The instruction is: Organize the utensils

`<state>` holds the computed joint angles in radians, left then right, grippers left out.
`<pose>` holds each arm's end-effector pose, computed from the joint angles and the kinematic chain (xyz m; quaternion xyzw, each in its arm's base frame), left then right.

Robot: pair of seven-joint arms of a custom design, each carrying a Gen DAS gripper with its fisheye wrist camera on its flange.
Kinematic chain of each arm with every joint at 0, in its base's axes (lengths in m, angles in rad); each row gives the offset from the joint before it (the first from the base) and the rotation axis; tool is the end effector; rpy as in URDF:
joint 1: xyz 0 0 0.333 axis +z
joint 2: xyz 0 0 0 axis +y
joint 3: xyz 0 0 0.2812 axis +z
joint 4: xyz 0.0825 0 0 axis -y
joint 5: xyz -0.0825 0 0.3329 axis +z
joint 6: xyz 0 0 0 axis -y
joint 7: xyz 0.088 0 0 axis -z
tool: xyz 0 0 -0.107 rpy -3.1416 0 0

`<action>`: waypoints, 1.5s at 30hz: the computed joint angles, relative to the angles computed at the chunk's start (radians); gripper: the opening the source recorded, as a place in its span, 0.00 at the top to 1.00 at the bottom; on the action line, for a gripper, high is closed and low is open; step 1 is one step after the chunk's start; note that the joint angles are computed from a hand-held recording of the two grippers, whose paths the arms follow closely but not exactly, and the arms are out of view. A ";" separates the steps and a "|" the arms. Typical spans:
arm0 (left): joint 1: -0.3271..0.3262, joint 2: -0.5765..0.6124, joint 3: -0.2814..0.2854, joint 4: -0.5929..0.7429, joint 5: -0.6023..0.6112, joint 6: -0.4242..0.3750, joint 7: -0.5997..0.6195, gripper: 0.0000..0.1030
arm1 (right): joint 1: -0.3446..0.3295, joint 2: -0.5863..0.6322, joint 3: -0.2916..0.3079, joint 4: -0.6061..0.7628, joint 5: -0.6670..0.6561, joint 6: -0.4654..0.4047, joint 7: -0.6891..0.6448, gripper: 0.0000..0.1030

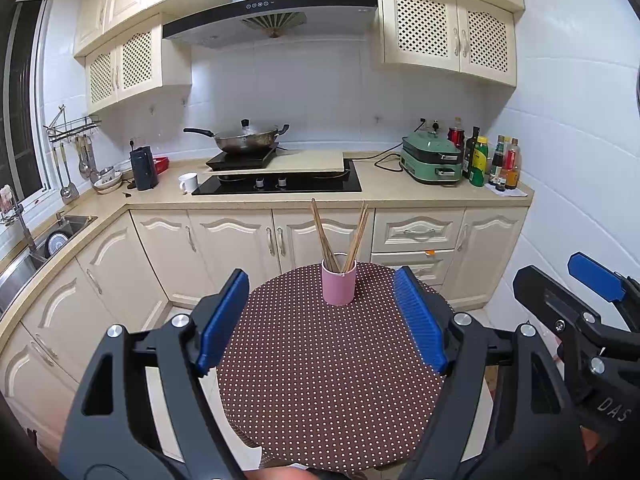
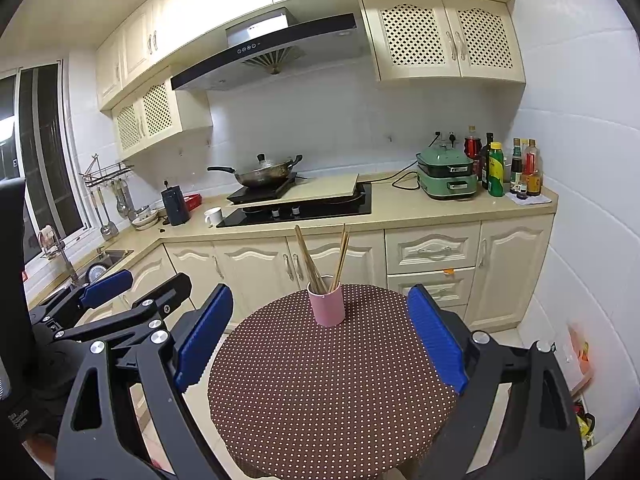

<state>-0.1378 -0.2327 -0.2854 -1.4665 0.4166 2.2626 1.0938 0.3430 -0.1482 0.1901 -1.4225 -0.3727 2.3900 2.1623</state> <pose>0.3966 -0.1990 0.8315 -0.5806 0.6188 -0.3721 0.3761 0.4001 0.2474 0.8307 -0.6104 0.5678 -0.3010 0.4631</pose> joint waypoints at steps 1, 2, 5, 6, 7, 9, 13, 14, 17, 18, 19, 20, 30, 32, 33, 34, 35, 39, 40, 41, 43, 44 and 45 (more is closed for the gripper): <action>0.002 0.001 -0.001 0.000 0.006 0.002 -0.003 0.28 | 0.001 0.001 -0.001 0.002 0.003 -0.002 -0.003 0.17; 0.002 0.004 -0.001 0.001 0.009 0.003 -0.005 0.28 | 0.001 0.004 0.000 0.004 0.003 -0.002 -0.003 0.17; 0.001 0.011 0.004 0.008 0.002 0.007 -0.006 0.28 | 0.004 0.015 -0.001 0.017 0.004 -0.006 -0.003 0.17; 0.002 0.012 0.004 0.008 0.003 0.008 -0.007 0.28 | 0.005 0.016 -0.002 0.018 0.004 -0.006 -0.003 0.17; 0.002 0.014 0.005 0.008 0.005 0.010 -0.008 0.28 | 0.007 0.019 -0.002 0.021 0.005 -0.006 -0.003 0.17; 0.002 0.015 0.008 0.009 0.003 0.013 -0.006 0.28 | 0.009 0.026 -0.003 0.032 0.004 -0.012 -0.002 0.17; 0.002 0.013 0.011 0.006 -0.004 0.017 -0.002 0.28 | 0.014 0.028 -0.004 0.031 -0.007 -0.008 0.009 0.17; 0.002 0.011 0.013 0.001 -0.006 0.022 -0.002 0.28 | 0.015 0.028 -0.005 0.029 -0.010 -0.006 0.011 0.17; 0.004 0.014 0.015 0.003 -0.011 0.021 0.003 0.28 | 0.017 0.031 -0.003 0.033 -0.023 -0.013 0.019 0.17; 0.004 0.014 0.015 0.005 -0.012 0.020 0.003 0.28 | 0.017 0.031 -0.003 0.032 -0.026 -0.013 0.020 0.17; 0.004 0.014 0.015 0.003 -0.013 0.020 0.001 0.28 | 0.018 0.032 -0.003 0.034 -0.027 -0.014 0.022 0.17; 0.005 0.013 0.016 0.002 -0.014 0.021 0.001 0.28 | 0.019 0.034 -0.003 0.035 -0.028 -0.014 0.024 0.17; 0.008 0.014 0.017 0.002 -0.017 0.014 -0.002 0.28 | 0.030 0.046 -0.003 0.051 -0.032 -0.031 0.034 0.17; 0.008 0.015 0.018 0.003 -0.020 0.013 0.000 0.28 | 0.032 0.050 -0.004 0.057 -0.033 -0.033 0.035 0.17; 0.008 0.015 0.018 0.004 -0.019 0.013 -0.001 0.28 | 0.033 0.051 -0.005 0.059 -0.033 -0.034 0.036 0.17; 0.008 0.016 0.017 0.005 -0.017 0.012 -0.002 0.28 | 0.034 0.052 -0.005 0.061 -0.034 -0.036 0.037 0.17; 0.008 0.018 0.016 0.007 -0.017 0.009 -0.002 0.28 | 0.035 0.054 -0.006 0.063 -0.034 -0.037 0.037 0.17; 0.005 0.019 0.017 0.009 -0.019 0.006 -0.002 0.28 | 0.038 0.053 -0.008 0.061 -0.034 -0.035 0.037 0.17; 0.005 0.019 0.017 0.008 -0.019 0.006 -0.002 0.28 | 0.038 0.053 -0.008 0.060 -0.032 -0.034 0.036 0.17; 0.005 0.019 0.017 0.007 -0.017 0.007 -0.002 0.28 | 0.039 0.054 -0.009 0.061 -0.030 -0.035 0.034 0.17; 0.005 0.022 0.017 0.013 -0.018 0.003 0.000 0.28 | 0.039 0.055 -0.009 0.061 -0.028 -0.036 0.033 0.17; 0.005 0.024 0.018 0.016 -0.019 0.001 0.002 0.28 | 0.039 0.056 -0.010 0.063 -0.027 -0.038 0.033 0.17; 0.005 0.027 0.018 0.020 -0.019 -0.001 0.002 0.28 | 0.039 0.057 -0.010 0.064 -0.027 -0.039 0.033 0.17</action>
